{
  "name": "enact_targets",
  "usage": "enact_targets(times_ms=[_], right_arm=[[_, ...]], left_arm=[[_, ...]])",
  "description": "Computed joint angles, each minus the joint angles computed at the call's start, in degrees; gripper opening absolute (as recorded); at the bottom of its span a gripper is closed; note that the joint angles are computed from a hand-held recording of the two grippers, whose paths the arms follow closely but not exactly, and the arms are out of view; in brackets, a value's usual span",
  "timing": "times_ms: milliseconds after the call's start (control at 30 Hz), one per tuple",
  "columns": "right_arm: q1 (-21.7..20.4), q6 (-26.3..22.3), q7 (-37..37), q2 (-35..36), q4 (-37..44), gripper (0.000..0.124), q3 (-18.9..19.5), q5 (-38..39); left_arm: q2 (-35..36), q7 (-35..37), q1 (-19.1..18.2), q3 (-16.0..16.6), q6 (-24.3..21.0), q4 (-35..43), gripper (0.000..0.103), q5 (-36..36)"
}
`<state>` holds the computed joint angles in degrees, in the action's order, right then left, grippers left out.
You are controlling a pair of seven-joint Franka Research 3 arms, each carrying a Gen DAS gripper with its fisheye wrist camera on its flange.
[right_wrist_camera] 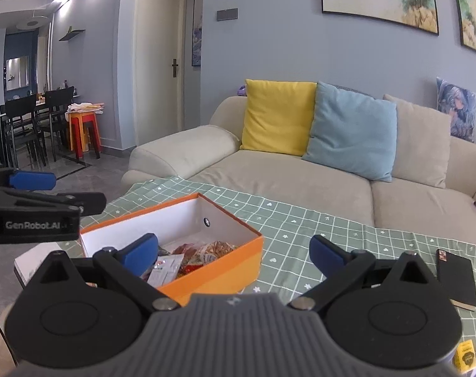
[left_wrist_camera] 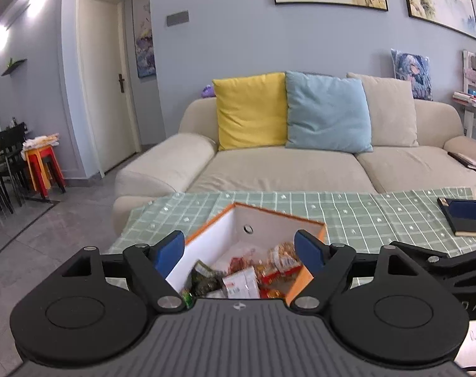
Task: Organize snacks
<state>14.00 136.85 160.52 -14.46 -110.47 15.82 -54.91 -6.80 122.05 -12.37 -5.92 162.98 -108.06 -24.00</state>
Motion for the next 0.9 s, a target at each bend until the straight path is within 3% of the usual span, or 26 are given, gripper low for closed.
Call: enact_targets(times_ms=[100,467,900], right_arm=[[0.3,0.1,0.4,-1.4,-2.2,0.099,0.3,0.6],[1.2,-3.2,-0.7,-1.7,-4.1,0.099,0.7,7.9],[2.0,-5.8,-1.2,-0.6,-3.8,0.099,0.5,9.2]], left_arm=[[-0.8,0.4,0.0,0.0,-1.2,-1.4,0.094,0.5],[-1.9,-7.3,2.1,-0.9,-7.1,-4.7,0.094,12.7],[-2.4,-7.2,1.5,-0.4,-9.6,-4.6,0.094,12.0]])
